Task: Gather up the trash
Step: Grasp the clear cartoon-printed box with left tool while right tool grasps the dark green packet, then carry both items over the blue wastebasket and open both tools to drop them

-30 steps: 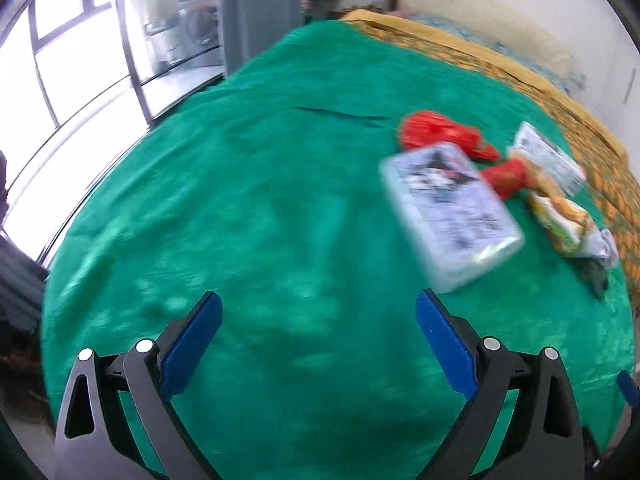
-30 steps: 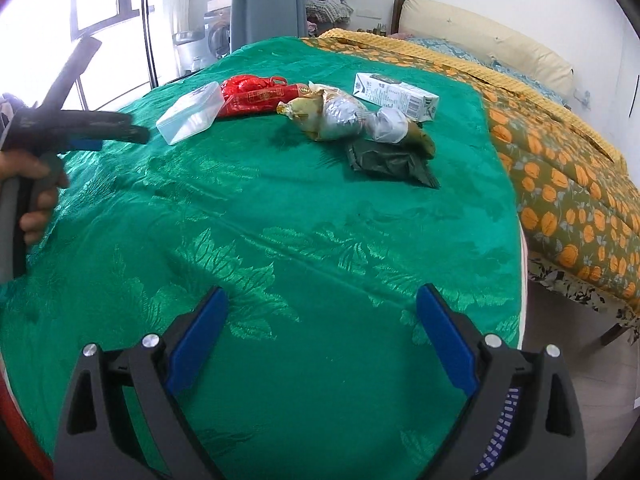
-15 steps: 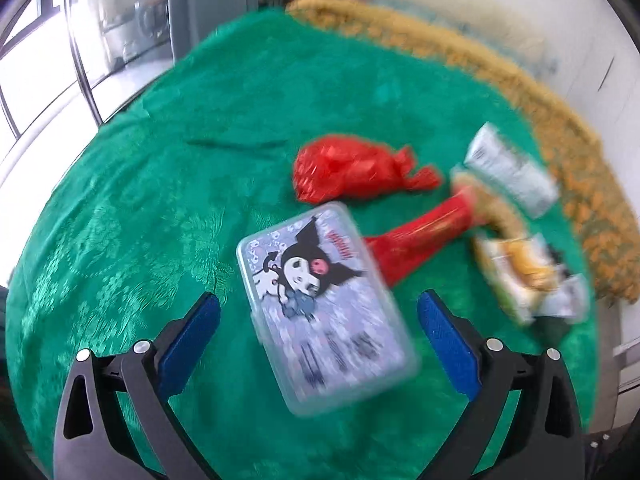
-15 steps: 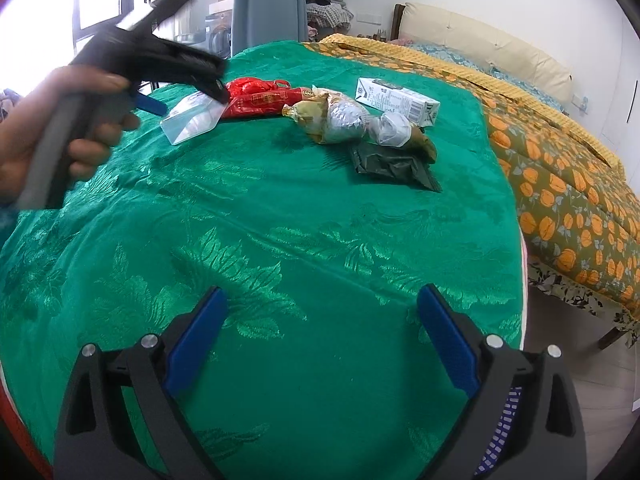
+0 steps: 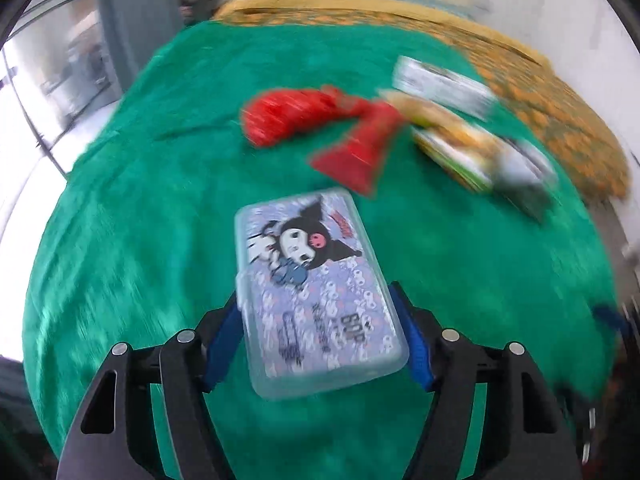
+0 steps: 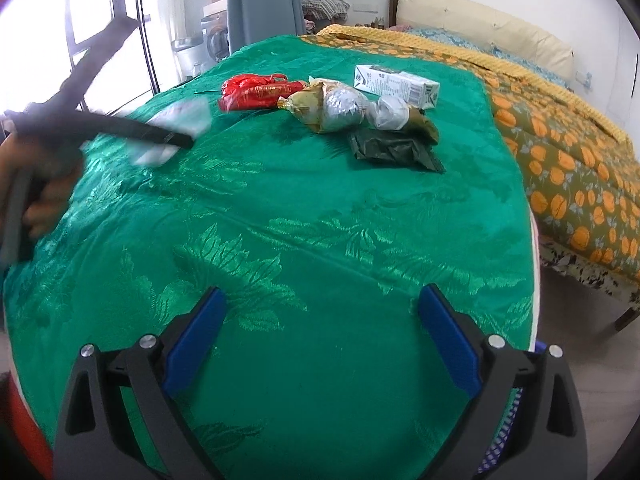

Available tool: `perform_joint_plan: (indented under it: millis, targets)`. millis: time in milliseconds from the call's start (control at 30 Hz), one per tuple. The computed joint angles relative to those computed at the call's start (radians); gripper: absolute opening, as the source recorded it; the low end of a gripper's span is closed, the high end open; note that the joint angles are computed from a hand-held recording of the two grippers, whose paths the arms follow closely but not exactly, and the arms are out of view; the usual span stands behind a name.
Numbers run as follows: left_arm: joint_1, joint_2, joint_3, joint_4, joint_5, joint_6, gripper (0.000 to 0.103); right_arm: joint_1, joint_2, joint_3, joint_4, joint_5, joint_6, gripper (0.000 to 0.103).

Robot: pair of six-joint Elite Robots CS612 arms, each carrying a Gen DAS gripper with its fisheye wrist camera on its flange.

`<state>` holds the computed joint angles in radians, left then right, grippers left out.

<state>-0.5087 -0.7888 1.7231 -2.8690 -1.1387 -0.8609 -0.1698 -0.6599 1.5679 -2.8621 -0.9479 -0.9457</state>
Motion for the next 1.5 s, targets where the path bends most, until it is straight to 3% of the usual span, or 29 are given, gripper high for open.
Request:
perform_joint_plan:
  millis: [100, 167, 267, 367, 433, 600, 700, 733, 867, 1067, 1167, 1267, 1400, 1500]
  targets:
    - [-0.038, -0.011, 0.042, -0.072, -0.030, 0.058, 0.068, 0.001, -0.002, 0.005, -0.005, -0.002, -0.001, 0.094]
    - [-0.060, -0.010, 0.053, -0.083, -0.013, 0.073, 0.070, 0.001, -0.002, 0.004, -0.005, -0.002, 0.000, 0.094]
    - [-0.079, -0.002, 0.055, -0.062, 0.048, 0.050, 0.086, 0.001, -0.002, 0.004, 0.002, -0.002, -0.004, 0.094]
    - [-0.080, 0.002, 0.074, -0.106, 0.054, 0.005, 0.091, 0.001, -0.002, -0.003, 0.006, -0.009, 0.010, 0.094]
    - [-0.084, 0.006, 0.072, -0.095, 0.074, 0.001, 0.093, 0.005, 0.005, -0.024, 0.008, -0.021, 0.057, 0.094]
    - [-0.073, 0.007, 0.065, -0.087, 0.066, -0.014, 0.097, 0.038, 0.047, -0.155, 0.108, -0.046, 0.302, 0.094]
    - [-0.073, 0.006, 0.065, -0.085, 0.067, -0.015, 0.097, 0.069, 0.081, -0.238, 0.160, -0.079, 0.392, 0.078]
    - [-0.073, 0.007, 0.064, -0.084, 0.067, -0.016, 0.097, 0.077, 0.091, -0.256, 0.151, -0.088, 0.411, 0.069]
    - [-0.074, 0.007, 0.064, -0.086, 0.066, -0.017, 0.097, 0.104, 0.133, -0.330, 0.135, -0.117, 0.485, 0.069]
    - [-0.072, 0.008, 0.066, -0.094, 0.061, -0.016, 0.097, 0.117, 0.168, -0.387, 0.112, -0.140, 0.515, 0.067]
    - [-0.072, 0.007, 0.066, -0.094, 0.061, -0.016, 0.097, 0.116, 0.161, -0.371, 0.092, -0.169, 0.468, 0.042]
    - [-0.072, 0.007, 0.066, -0.094, 0.061, -0.016, 0.097, 0.096, 0.141, -0.347, 0.160, -0.090, 0.340, 0.042]
    - [-0.072, 0.008, 0.065, -0.093, 0.061, -0.016, 0.097, 0.068, 0.086, -0.274, 0.311, -0.010, 0.010, 0.042]
    - [-0.072, 0.007, 0.066, -0.093, 0.061, -0.016, 0.097, 0.047, 0.035, -0.206, 0.427, -0.001, -0.249, 0.042]
